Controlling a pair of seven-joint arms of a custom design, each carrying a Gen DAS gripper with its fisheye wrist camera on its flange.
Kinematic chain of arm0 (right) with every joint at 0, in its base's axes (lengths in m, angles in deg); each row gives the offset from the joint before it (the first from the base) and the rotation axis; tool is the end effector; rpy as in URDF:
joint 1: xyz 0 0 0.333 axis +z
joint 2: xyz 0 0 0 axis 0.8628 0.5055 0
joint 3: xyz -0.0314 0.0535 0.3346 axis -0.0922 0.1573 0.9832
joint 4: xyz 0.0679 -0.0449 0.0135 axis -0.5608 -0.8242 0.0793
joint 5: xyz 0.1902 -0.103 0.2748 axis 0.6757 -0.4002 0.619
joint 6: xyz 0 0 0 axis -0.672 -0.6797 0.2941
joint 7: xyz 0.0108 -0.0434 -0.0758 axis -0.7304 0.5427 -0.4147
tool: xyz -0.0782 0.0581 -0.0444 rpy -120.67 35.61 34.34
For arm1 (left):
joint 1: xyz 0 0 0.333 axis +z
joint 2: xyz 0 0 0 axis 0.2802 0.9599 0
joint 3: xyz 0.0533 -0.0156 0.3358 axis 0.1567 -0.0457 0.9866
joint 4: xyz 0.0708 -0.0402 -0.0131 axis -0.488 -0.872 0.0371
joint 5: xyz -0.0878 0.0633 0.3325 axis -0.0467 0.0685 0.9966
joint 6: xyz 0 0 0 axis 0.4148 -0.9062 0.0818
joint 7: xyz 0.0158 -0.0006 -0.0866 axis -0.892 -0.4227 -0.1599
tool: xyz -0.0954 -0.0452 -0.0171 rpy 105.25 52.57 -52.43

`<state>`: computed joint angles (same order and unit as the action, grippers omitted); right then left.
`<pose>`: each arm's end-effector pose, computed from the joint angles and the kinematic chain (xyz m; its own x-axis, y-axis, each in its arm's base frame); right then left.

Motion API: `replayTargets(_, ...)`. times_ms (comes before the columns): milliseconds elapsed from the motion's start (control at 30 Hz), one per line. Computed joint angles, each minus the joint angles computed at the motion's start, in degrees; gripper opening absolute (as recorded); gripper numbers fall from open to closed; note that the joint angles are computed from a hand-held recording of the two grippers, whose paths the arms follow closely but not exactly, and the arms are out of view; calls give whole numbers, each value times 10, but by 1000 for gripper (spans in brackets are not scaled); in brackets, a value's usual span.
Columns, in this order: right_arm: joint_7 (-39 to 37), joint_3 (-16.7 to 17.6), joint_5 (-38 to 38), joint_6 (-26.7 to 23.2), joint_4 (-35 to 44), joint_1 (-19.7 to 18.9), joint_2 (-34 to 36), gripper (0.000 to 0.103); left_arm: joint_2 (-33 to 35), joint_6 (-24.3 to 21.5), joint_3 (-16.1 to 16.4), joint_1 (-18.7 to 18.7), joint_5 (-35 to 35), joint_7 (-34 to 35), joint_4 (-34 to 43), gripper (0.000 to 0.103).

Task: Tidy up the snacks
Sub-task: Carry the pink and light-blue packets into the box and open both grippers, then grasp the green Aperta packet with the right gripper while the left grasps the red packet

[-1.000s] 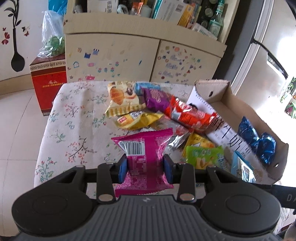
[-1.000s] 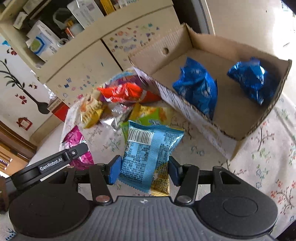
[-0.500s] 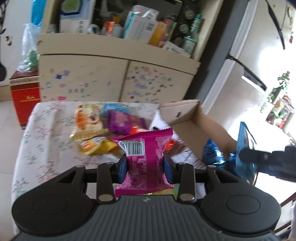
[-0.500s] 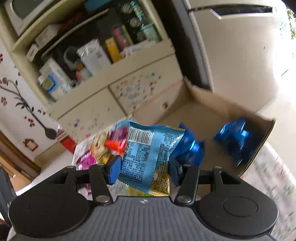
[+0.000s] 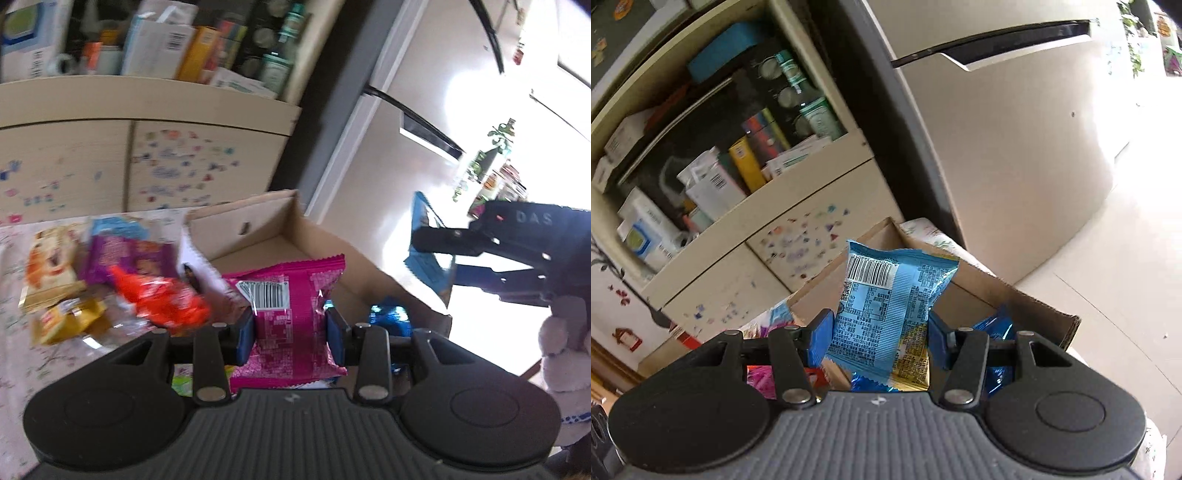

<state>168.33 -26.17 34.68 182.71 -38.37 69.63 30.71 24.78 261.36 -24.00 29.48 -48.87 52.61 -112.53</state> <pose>0.6618 0.0922 0.5191 -0.1056 -0.9177 -0.3830 -0.6735 0.3494 -0.6514 0.6665 -0.1913 0.4506 -0.2946 -0.8896 0.3490 -0.6702 -0.0681 -0.7391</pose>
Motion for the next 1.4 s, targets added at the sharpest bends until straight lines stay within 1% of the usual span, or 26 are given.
replayTargets(67, 20, -18, -16, -8, 7, 11, 4, 60, 15, -10, -10, -3, 3, 10, 18, 38)
replayTargets(200, 43, -30, -32, -9, 8, 15, 4, 60, 48, -31, -35, -10, -2, 39, 53, 38)
replayTargets(267, 62, -40, -44, -16, 11, 19, 6, 60, 59, -36, -36, -20, -6, 53, 67, 38)
replayTargets(333, 83, -46, -52, -25, 15, 20, 9, 60, 73, -47, -44, -24, -13, 69, 83, 38)
replayTargets(400, 109, -50, -53, -36, 17, 19, 10, 61, 82, -48, -44, -32, -23, 78, 91, 45)
replayTargets(433, 116, -47, -50, -40, 17, 14, 10, 62, 83, -49, -46, -32, -28, 83, 91, 55)
replayTargets(467, 122, -44, -47, -44, 16, 10, 9, 63, 81, -43, -44, -34, -33, 83, 85, 61)
replayTargets(533, 127, -36, -41, -47, 14, 3, 7, 71, 77, -41, -45, -31, -42, 81, 81, 63)
replayTargets(600, 127, -30, -35, -45, 12, -3, 5, 75, 73, -38, -49, -24, -51, 79, 79, 67)
replayTargets(667, 119, -21, -27, -43, 10, -8, 4, 77, 59, -28, -39, -23, -56, 69, 71, 74)
replayTargets(767, 99, -5, -10, -52, 16, -19, 6, 78, 41, -29, -24, -19, -58, 52, 61, 75)
replayTargets(867, 66, 13, 11, -66, 27, -28, 11, 78, 26, -37, -17, -8, -64, 44, 54, 76)
replayTargets(933, 40, 21, 21, -73, 31, -30, 12, 81, 11, -41, -2, -6, -67, 40, 44, 76)
replayTargets(967, 27, 25, 26, -75, 32, -31, 12, 81, 3, -45, 8, -7, -67, 39, 41, 77)
replayTargets(1067, -15, 37, 45, -83, 36, -34, 13, 82, -21, -57, 54, -20, -69, 26, 35, 79)
replayTargets(1167, -60, 50, 65, -95, 43, -34, 15, 82, -38, -72, 74, -16, -84, 22, 29, 80)
replayTargets(1300, -128, 66, 91, -111, 51, -34, 18, 82, -58, -85, 131, -39, -80, 14, 25, 82)
replayTargets(1400, -172, 72, 106, -132, 59, -29, 21, 83, -67, -97, 155, -43, -79, 13, 22, 83)
